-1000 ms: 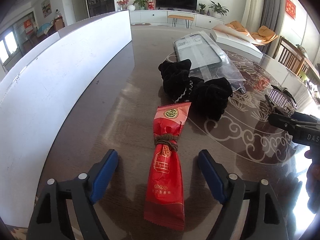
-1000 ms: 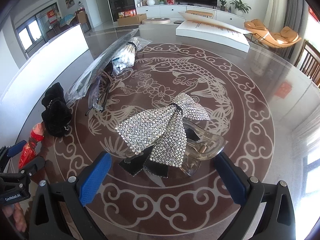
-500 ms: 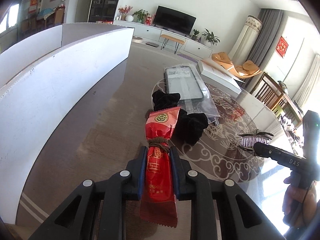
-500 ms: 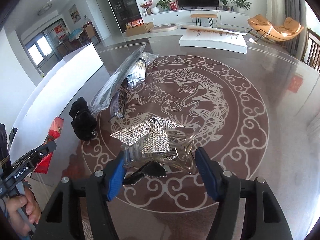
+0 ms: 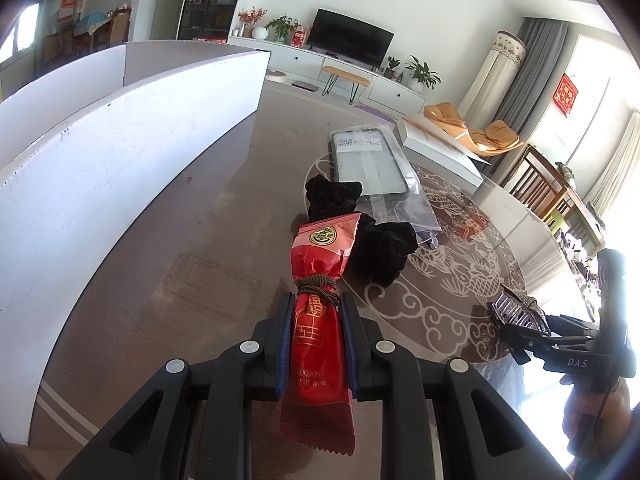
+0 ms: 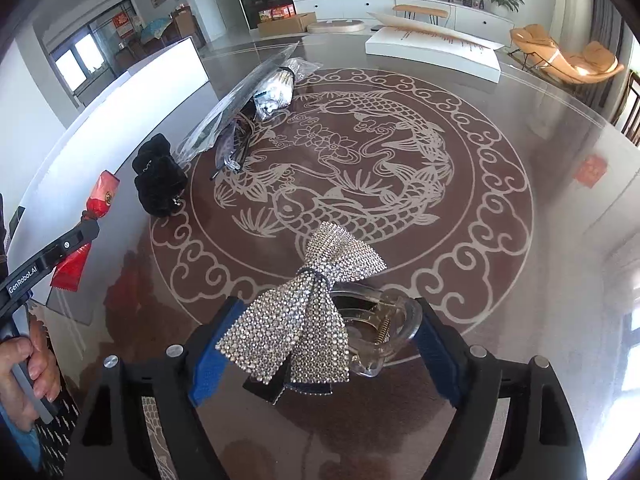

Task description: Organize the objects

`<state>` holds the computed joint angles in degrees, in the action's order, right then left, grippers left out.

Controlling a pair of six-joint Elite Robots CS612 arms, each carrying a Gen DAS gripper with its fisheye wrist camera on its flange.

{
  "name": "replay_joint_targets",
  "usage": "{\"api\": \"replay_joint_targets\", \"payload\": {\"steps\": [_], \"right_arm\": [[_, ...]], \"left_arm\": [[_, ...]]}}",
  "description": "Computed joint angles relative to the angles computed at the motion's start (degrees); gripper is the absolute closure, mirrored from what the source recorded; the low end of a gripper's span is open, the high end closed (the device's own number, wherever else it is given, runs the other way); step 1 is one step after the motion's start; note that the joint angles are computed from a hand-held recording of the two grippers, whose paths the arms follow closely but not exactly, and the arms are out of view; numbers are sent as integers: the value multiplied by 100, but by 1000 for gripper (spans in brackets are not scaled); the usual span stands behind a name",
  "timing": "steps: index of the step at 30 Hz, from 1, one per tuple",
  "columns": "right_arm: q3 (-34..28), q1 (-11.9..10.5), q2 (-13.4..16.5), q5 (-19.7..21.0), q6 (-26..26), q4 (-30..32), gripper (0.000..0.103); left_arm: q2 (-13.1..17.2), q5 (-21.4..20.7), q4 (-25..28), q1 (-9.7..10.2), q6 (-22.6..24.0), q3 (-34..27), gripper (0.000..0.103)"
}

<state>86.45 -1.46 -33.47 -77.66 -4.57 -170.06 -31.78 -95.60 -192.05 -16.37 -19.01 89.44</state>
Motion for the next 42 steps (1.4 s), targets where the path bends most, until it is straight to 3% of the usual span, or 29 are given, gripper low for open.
{"api": "replay_joint_targets", "payload": {"steps": [1, 2, 6, 13, 16, 20, 24, 30, 31, 33, 35, 37, 38, 39, 42], "right_arm": [[-65, 3, 15, -25, 22, 166, 26], [-62, 27, 12, -172, -12, 95, 41], [13, 20, -39, -188, -91, -36, 41], [271, -51, -290, 588, 219, -472, 41], [115, 65, -341, 986, 224, -617, 41], [-472, 357, -239, 1680, 189, -534, 41], [-1330, 758, 35, 2232, 115, -256, 41], [-2726, 1398, 679, 2227, -146, 451, 40], [-2963, 1471, 816, 2212, -102, 613, 40], [-3419, 1583, 1041, 2137, -91, 1247, 23], [-3639, 1630, 1171, 2058, 82, 1487, 21], [-3548, 1602, 1161, 2067, 303, 1255, 19], [-3403, 1578, 1104, 2051, 345, 1071, 12], [-3242, 1557, 1037, 1951, 316, 895, 3], [-2610, 1435, 785, 1398, 14, 301, 0]], "left_arm": [[1, -16, -45, 2, 0, 6, 82], [6, -48, -96, 11, -1, 7, 81], [9, -128, -302, 24, -15, 38, 82], [-154, -335, -877, 66, -142, 303, 82], [-323, -448, -1216, 177, -393, 465, 82], [-637, -243, -1471, 433, -419, 559, 82], [-840, 125, -1018, 791, -355, 408, 82], [-741, 631, 534, 1188, -345, -86, 81], [-706, 742, 838, 1221, -379, -168, 80], [-633, 910, 1475, 1267, -459, -346, 72], [-597, 1036, 1865, 1281, -556, -421, 49], [-628, 1128, 1740, 1274, -647, -314, 42], [-646, 1150, 1580, 1250, -695, -231, 37], [-676, 1181, 1431, 1218, -749, -138, 34], [-793, 1096, 1107, 1068, -827, 137, 26]]}}
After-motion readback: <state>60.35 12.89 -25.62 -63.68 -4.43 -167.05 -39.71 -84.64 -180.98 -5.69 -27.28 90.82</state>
